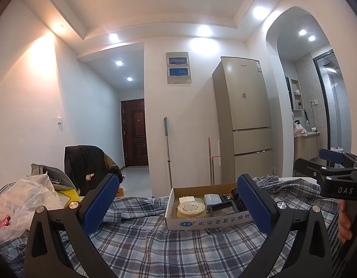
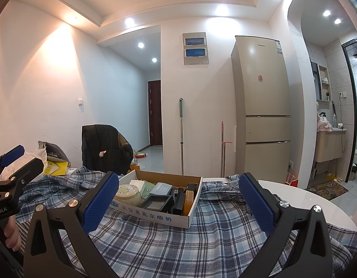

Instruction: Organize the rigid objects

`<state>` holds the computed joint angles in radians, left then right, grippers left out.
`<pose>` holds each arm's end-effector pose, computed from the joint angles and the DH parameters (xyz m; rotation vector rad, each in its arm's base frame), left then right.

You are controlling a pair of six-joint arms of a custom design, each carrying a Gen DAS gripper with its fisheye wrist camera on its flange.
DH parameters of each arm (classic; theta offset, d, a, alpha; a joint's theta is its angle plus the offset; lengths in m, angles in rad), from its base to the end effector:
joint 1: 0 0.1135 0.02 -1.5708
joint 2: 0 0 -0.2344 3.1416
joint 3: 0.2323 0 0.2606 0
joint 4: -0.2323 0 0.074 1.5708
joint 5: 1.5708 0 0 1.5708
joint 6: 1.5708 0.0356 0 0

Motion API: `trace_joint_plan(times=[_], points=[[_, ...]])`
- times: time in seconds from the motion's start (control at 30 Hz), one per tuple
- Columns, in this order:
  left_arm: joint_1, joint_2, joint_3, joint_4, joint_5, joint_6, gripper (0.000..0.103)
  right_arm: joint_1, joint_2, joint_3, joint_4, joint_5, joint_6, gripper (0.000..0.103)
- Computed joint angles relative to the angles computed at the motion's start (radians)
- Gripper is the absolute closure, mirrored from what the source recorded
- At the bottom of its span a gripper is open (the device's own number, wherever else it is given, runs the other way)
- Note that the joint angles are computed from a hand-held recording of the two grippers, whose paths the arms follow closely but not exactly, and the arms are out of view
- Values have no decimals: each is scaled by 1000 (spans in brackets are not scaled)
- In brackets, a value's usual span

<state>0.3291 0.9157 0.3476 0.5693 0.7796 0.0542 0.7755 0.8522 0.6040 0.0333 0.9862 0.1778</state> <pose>0.2187 0.0482 0.2136 0.3947 1.5282 -0.3103 0.1763 0.1312 0.2658 0.1850 1.6814 -0.1677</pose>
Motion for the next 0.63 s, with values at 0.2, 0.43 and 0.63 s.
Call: trace_joint_plan(times=[0.2, 0.43, 0.63], points=[[-2, -6, -3, -4, -2, -1, 0, -1, -2, 0, -3, -1, 2, 0], [-3, -8, -6, -2, -3, -1, 0, 0, 0, 0, 1, 0, -1, 0], [-5, -10, -4, 1, 1, 4, 0, 1, 0, 0, 1, 0, -1, 0]])
